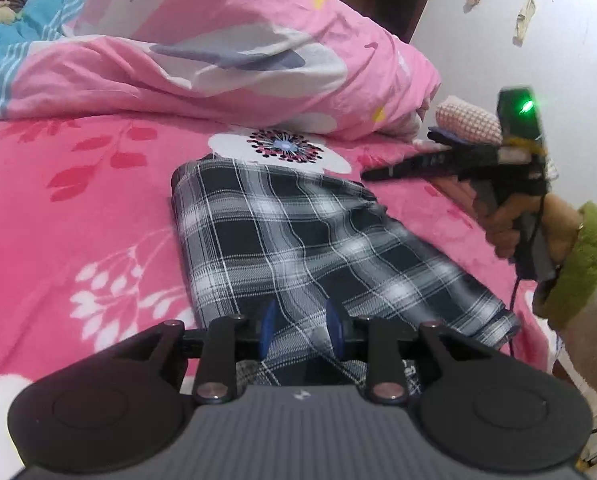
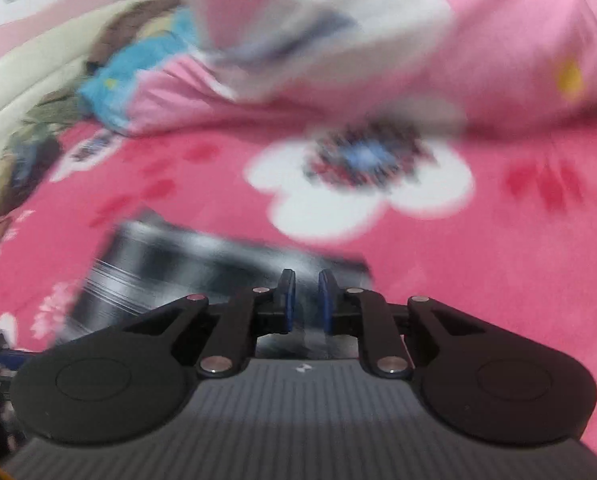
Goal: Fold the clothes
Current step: 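Grasp the pants end with the right tool and fold it toward the left tool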
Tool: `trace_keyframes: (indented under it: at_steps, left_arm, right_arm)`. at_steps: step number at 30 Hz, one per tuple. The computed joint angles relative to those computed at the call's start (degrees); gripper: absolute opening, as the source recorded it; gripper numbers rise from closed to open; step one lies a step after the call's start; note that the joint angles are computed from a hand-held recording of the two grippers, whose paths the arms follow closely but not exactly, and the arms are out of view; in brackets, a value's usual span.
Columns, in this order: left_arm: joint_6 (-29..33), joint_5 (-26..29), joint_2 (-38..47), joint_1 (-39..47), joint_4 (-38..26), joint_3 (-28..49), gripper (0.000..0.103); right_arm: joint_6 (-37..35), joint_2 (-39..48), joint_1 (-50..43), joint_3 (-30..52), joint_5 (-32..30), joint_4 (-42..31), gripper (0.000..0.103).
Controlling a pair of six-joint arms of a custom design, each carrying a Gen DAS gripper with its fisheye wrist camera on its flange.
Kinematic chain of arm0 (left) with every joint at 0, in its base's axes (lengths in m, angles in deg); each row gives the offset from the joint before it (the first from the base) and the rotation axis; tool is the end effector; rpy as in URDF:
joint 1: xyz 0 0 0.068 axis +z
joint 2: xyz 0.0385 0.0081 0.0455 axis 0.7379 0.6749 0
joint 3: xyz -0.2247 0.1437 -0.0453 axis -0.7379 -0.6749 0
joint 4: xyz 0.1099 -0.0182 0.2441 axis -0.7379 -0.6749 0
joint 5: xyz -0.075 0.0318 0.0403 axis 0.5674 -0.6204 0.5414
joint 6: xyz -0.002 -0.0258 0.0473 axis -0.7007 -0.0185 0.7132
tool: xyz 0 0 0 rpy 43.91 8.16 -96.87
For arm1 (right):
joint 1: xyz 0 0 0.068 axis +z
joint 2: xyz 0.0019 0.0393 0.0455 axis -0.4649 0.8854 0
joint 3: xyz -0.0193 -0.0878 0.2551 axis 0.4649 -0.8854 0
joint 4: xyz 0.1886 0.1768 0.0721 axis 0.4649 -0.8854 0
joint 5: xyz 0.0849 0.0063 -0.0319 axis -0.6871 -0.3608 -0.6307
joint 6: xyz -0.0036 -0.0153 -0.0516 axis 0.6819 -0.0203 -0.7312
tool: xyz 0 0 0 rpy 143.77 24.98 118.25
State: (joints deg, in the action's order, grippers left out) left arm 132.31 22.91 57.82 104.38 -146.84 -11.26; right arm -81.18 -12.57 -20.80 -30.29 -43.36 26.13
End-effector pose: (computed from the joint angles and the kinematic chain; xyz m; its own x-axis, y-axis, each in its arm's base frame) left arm 0.0783 0.0665 0.2185 -0.6620 -0.0243 -0.7491 0.3411 0.8802 -0.3300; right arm 0.2422 0.0439 0.2707 -0.6159 -0.1873 -0.7652 -0.4842 0.8562 0.1802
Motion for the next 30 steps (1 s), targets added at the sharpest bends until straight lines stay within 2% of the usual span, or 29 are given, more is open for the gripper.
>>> trace_keyframes:
  at_steps: [1, 3, 5, 7, 10, 12, 14, 18, 22, 25, 27, 30]
  left_arm:
    - [-4.4, -1.2, -0.8, -2.3, 2.5, -0.6, 0.028]
    - [-7.3, -1.6, -1.9, -3.8, 4.8, -2.0, 0.029]
    - [-9.1, -1.6, -2.8, -4.6, 6.6, -3.3, 0.03]
    - [-8.2, -1.5, -1.7, -4.6, 6.5, -3.1, 0.03]
    - [-5.0, -1.7, 0.9, -4.4, 5.7, -2.2, 0.031]
    - [-4.1, -1.9, 2.8, -4.9, 5.5, -1.4, 0.034]
    - [-5.3, -2.2, 4.8, -6.0, 5.8, -0.4, 0.036]
    - [-3.9, -0.9, 8.1, -4.8, 5.4, -0.4, 0.036]
    - [-0.7, 1.0, 10.8, -1.6, 4.1, -1.5, 0.036]
    - [0.0, 1.8, 12.9, -0.6, 3.2, -1.5, 0.036]
    - [0.3, 2.0, 13.7, 0.0, 2.5, -1.3, 0.036]
    - [-1.5, 2.2, 11.8, 0.2, 2.5, -1.7, 0.036]
  right_arm:
    - [-0.1, 0.4, 1.7, 0.5, -0.7, 0.6, 0.013]
    - [-0.1, 3.9, 5.7, 1.6, -0.2, 2.2, 0.011]
    - [-0.9, 11.7, 10.8, 3.1, 7.2, 3.4, 0.01]
    - [-0.3, 16.2, 11.6, 2.4, 9.5, 7.6, 0.009]
    - [4.8, 16.7, 13.7, 8.7, 15.3, 1.4, 0.013]
    - [3.9, 12.4, 15.4, 9.5, 14.4, -1.0, 0.013]
    - [3.2, 9.2, 17.5, 10.0, 10.3, -2.3, 0.013]
    - [4.4, 13.7, 22.0, 10.8, 2.8, -0.4, 0.012]
    - [6.6, 23.4, 25.1, 11.9, 7.2, 3.1, 0.009]
    - [8.1, 21.8, 27.0, 14.5, 11.0, -1.3, 0.009]
    - [7.8, 19.4, 29.4, 15.8, 13.3, -3.3, 0.013]
    - [7.0, 19.7, 30.9, 17.6, 11.8, -3.3, 0.011]
